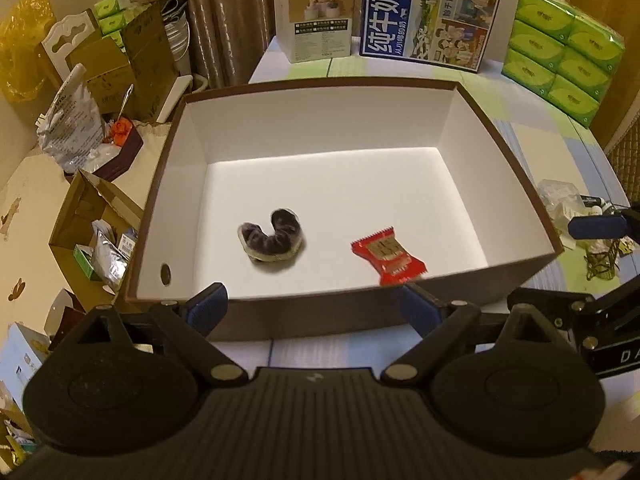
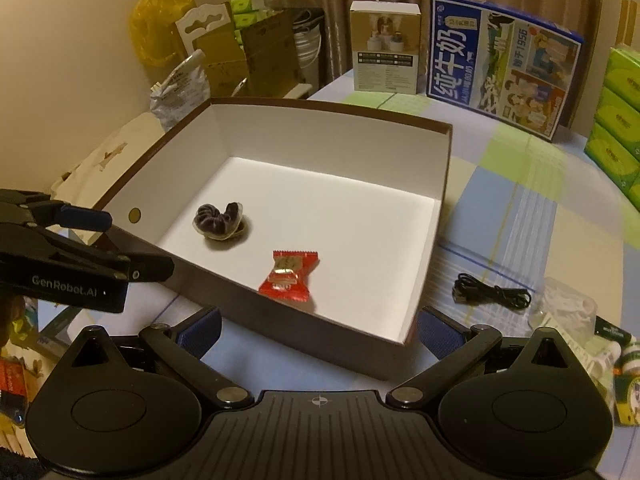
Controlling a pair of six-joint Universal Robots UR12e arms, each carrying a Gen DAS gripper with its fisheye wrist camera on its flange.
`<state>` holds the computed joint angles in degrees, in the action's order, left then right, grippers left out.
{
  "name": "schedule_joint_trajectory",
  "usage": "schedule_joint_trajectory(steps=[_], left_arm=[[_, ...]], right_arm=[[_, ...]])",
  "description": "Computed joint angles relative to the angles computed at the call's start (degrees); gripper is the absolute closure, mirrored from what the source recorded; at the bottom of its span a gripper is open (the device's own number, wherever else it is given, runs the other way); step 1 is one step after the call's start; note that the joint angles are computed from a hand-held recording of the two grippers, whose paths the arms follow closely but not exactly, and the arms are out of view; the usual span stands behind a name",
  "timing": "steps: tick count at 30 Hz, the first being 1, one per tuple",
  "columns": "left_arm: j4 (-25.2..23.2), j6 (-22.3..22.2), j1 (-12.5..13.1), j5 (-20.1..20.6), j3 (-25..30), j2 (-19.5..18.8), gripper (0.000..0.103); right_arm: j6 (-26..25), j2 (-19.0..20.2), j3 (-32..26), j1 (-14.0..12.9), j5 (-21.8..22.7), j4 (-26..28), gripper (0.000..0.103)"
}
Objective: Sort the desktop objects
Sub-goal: 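Open both tools to drop the scrunchie and candy packet into the box, then move both tools back toward the remaining items on the table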
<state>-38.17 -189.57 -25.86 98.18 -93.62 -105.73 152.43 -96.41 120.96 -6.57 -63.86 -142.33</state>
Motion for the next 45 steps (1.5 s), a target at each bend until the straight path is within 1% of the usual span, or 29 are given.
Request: schedule_joint_trajectory(steps=[7, 14, 23, 30, 36, 45], left_arm=[[-0.9, -1.3, -1.6, 0.8, -0.1, 0.1, 0.012], [-1.8, -2.9, -3.5, 1.7, 0.4, -0.1, 0.012], [-2.8, -4.8, -6.2, 2.9, 1.2, -0.5, 0.010], [-3.8, -6.7, -7.9, 4.0, 1.7, -0.9, 0.009], [-4.6, -7.6, -9.3, 3.8, 2.3, -1.5, 0.009], [-5.9, -7.3, -11.1, 2.0, 3.6, -2.8, 0.009]], right_arm=[[-2.4, -1.6, 0.9, -2.3, 1.1, 2.2, 0.002], [-5.0, -3.5, 1.9, -5.3, 2.2, 4.5, 0.002], [-8.9, -5.7, 2.8, -9.4, 3.1, 9.3, 0.002], [-11.8, -7.0, 3.2, -11.9, 3.2, 12.1, 0.002], [-13.0, -7.9, 3.7, -14.1, 2.1, 13.3, 0.002], [-13.7, -9.3, 4.3, -18.4, 1.6, 16.4, 0.002]])
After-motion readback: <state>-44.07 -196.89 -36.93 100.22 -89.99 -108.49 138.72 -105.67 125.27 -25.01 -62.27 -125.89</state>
